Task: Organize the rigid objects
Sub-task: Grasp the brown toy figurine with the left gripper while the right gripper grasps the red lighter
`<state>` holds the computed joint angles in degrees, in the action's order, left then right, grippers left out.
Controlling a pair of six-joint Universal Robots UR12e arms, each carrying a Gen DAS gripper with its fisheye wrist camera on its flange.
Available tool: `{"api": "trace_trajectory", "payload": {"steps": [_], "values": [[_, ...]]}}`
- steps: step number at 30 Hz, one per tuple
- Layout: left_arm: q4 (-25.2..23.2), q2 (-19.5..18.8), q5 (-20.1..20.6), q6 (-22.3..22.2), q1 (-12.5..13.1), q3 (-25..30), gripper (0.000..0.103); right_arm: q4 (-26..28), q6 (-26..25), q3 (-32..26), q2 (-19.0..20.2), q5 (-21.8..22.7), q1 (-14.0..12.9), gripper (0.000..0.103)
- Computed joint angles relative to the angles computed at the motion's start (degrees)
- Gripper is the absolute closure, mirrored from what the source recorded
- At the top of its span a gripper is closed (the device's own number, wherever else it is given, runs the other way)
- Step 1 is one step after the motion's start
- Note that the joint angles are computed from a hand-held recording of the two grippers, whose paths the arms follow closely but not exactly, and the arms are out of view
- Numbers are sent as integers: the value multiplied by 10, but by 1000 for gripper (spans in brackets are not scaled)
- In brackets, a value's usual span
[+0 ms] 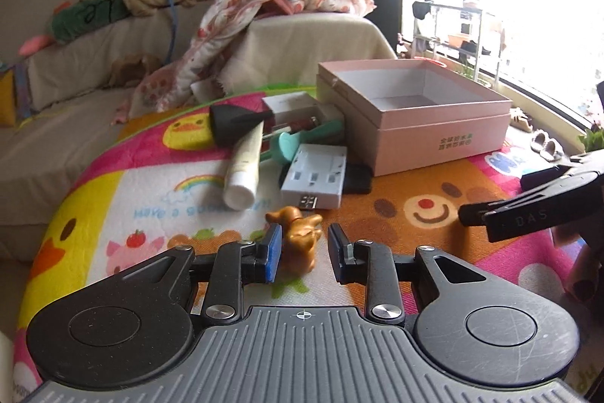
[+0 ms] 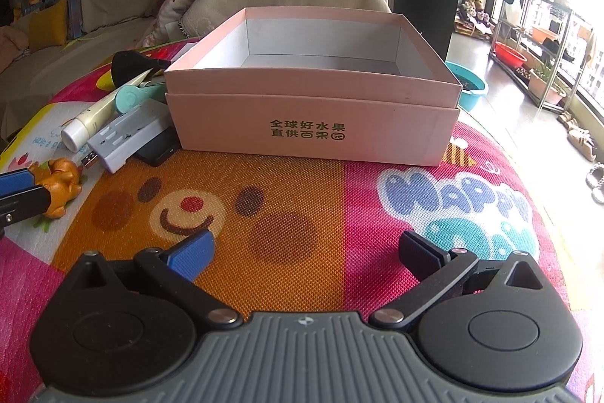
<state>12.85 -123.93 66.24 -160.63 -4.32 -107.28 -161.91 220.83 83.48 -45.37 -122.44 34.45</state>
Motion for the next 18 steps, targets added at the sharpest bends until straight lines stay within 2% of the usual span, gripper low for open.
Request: {"api": "trace_trajectory", "payload": {"steps": [3, 5, 8, 11, 14, 16, 18], "values": [[-24, -7, 16, -17, -4, 18, 71, -2, 2, 2, -1, 3, -1, 0], [-59, -10, 21, -10, -8, 30, 69, -2, 2, 2, -2, 5, -1, 0], [-58, -19, 32, -16, -14, 40, 63, -3, -7, 4, -3, 12, -3, 0], [-69, -25, 16, -38, -10, 50, 62, -7, -10, 5, -3, 7, -1, 0], [-58, -26, -3, -12, -3, 44, 63, -13, -16, 6, -3, 4, 1, 1], [-50, -23, -22, -2, 6, 35, 63, -24, -35, 3, -1, -2, 4, 14], [-39, -21, -52, -15, 20, 28, 65, -45, -74, -9, 8, -16, 10, 18]]}}
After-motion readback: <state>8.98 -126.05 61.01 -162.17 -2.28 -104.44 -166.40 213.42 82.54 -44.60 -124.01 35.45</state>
